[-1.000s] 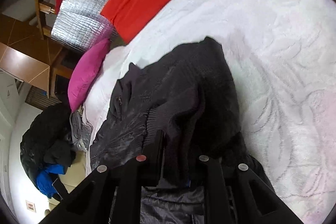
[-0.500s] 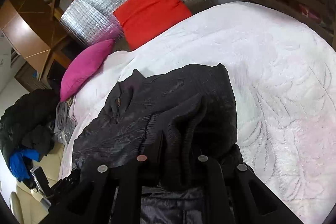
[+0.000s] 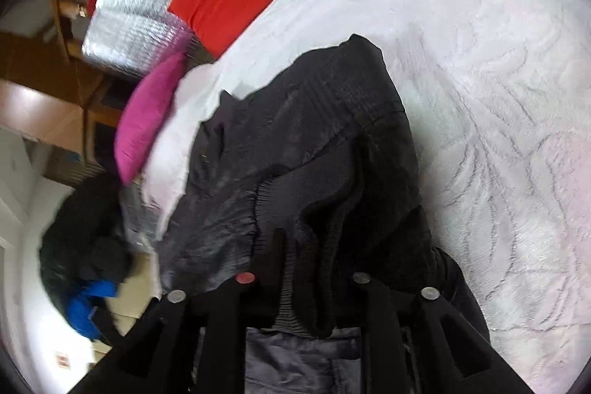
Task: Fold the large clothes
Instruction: 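Grasp the jacket side with the right gripper and fold it inward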
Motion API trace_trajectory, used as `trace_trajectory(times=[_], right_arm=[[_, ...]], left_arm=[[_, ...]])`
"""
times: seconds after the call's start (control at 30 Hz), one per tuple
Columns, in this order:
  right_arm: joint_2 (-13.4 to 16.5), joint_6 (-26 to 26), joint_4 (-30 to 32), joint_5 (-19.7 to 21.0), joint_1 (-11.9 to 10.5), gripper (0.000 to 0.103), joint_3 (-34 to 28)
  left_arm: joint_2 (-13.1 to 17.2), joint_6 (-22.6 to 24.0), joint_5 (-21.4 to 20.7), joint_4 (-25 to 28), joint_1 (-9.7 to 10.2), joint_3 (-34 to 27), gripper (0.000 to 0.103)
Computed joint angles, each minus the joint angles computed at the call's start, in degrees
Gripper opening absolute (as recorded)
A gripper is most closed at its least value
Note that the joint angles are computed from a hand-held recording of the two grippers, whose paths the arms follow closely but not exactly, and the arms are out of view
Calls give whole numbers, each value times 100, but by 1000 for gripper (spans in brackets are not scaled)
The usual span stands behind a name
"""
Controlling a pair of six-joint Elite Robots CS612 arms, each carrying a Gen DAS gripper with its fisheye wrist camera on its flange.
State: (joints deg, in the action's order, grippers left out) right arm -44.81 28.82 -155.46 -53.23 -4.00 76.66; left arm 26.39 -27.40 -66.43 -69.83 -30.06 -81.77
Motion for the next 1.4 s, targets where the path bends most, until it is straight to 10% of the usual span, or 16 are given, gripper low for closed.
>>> trace_trajectory(times=[0.07,0.23,0.4,0.5,0.83,1.1,1.2,1.33,1.4], right_arm=[[10,144,-278,136,-22,76,44],[-21,51,-648,-125,60,78,76],[-27,-201,-653,-342,114,58,40],[6,-615,-98,-692,203,34,-102],[-137,-1070,-989,-1713,341,16,93],[3,-970,114,-1476,276,16,-199],[19,-699,263,-1053,183,20,-241],[141,-435,143,-413,100,68,-322],[228,-356,-110,-163,93,73,-386]], left_arm=[[37,-336,-378,-300,162,-147,85],[53,-1136,-1182,-387,490,-107,88],[80,-1532,-1924,-578,655,82,85],[25,-1342,-2065,-519,625,236,48],[23,-1345,-1081,-470,394,80,14],[-138,-1091,-709,386,299,326,18],[-150,-1373,-1003,382,379,312,51],[-75,-1786,-1467,-79,531,263,66],[-55,-1861,-1589,-334,588,283,66]])
